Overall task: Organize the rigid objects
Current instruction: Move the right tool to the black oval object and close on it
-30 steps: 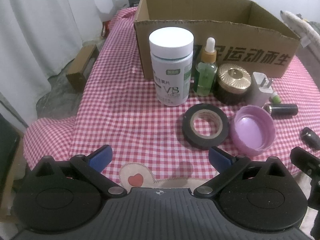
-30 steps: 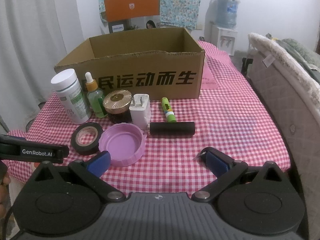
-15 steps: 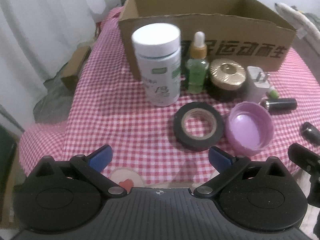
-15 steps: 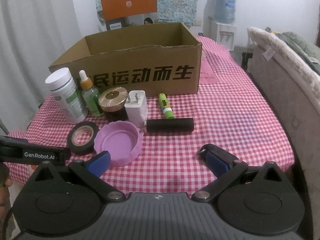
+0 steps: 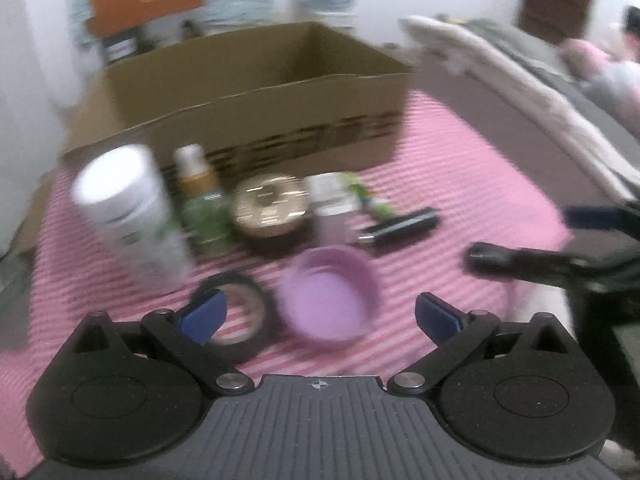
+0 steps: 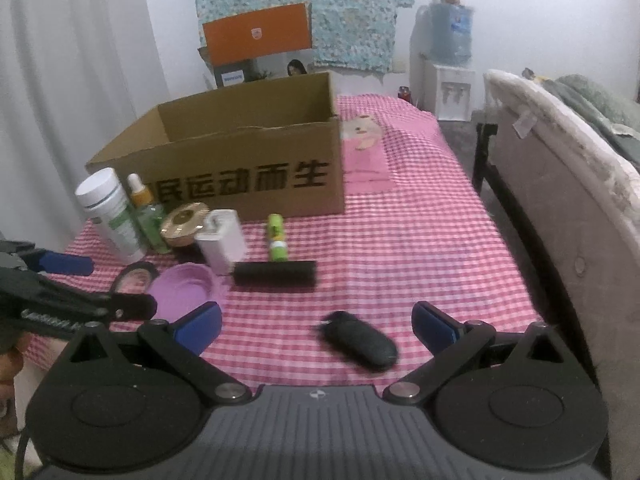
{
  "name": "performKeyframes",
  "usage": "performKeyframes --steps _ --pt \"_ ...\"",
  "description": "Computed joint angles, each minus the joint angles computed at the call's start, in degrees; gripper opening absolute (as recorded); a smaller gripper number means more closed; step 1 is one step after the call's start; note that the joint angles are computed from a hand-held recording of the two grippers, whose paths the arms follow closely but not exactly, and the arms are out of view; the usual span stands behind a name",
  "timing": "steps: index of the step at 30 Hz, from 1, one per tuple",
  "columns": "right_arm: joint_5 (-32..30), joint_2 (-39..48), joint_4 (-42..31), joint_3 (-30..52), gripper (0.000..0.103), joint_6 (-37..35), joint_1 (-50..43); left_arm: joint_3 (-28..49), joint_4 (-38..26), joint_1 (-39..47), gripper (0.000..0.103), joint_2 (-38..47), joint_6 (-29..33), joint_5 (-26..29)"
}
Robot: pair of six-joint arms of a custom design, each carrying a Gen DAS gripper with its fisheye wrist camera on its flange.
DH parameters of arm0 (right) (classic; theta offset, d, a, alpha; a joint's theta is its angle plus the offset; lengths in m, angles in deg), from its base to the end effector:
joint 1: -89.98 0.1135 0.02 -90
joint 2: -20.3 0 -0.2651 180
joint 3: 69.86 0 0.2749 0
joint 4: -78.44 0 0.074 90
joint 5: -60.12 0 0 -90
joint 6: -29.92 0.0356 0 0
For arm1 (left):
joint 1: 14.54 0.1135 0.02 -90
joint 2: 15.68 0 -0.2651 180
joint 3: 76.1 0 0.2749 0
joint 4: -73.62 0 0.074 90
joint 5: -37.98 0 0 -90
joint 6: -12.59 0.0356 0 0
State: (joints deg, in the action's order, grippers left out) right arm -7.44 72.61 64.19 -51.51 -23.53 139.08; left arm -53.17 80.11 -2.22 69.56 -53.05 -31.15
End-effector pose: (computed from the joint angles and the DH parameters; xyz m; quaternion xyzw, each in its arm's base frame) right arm 0.1132 0.1099 0.0900 -0.0312 0.9185 0.1045 0.3802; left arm 0.1844 0.0273 0.0455 0.1515 0.9293 -0.0734 0.3288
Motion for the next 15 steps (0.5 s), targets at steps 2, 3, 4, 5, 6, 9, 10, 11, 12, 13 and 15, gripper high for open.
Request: performKeyframes --steps 2,3,4,5,6,9,10,11,12,13,15 --pt "-4.7 -2.4 -0.2 -1.3 0.097 -4.7 -5.3 -0.4 0.0 -2.3 0.095 -0.1 0.8 1.3" --pt "-6.9 -2.2 0.3 -1.6 0.096 -7.0 -7.6 -0.7 0.6 -4.0 0.094 0.0 1.1 1.3" --pt "-8.9 -1.2 1.3 -1.8 0.093 -9.0 -9.6 -0.8 1.4 -5.7 0.091 0.6 1.2 0.9" --pt "-10.7 0.3 2.7 -2.0 0.087 -10.8 -11.4 -0.9 1.9 -7.2 0.085 1.0 1.3 0.4" --pt "-12.8 2.6 4.4 -1.9 0.085 -12.8 -13.2 -0.8 1.6 -8.4 0.082 1.1 1.5 0.0" --pt "-18.7 9.6 9.6 -1.4 0.074 -18.3 -17.8 0.2 0.6 -11.0 0.074 2.4 1.9 -0.7" --pt "-20.2 12.7 11.4 -0.9 0.072 -20.2 -19.1 0.4 0.4 -11.3 0.072 2.6 2.0 -0.7" --pt "-21.1 14.6 12.5 -0.6 0.068 -21.6 -20.0 0.8 0.9 -12.1 0.069 3.5 1.8 -1.0" --pt "-22.0 17.1 13.9 0.0 0.067 -23.3 -20.9 1.1 1.4 -12.7 0.067 4.3 1.6 -1.2" --pt "-22.7 19.1 15.1 0.4 0.067 -24.7 -21.6 1.3 1.6 -13.2 0.066 4.6 1.5 -1.3" --pt "-24.5 22.3 16.0 1.5 0.064 -27.3 -23.3 1.7 1.9 -14.0 0.066 5.4 1.4 -1.5"
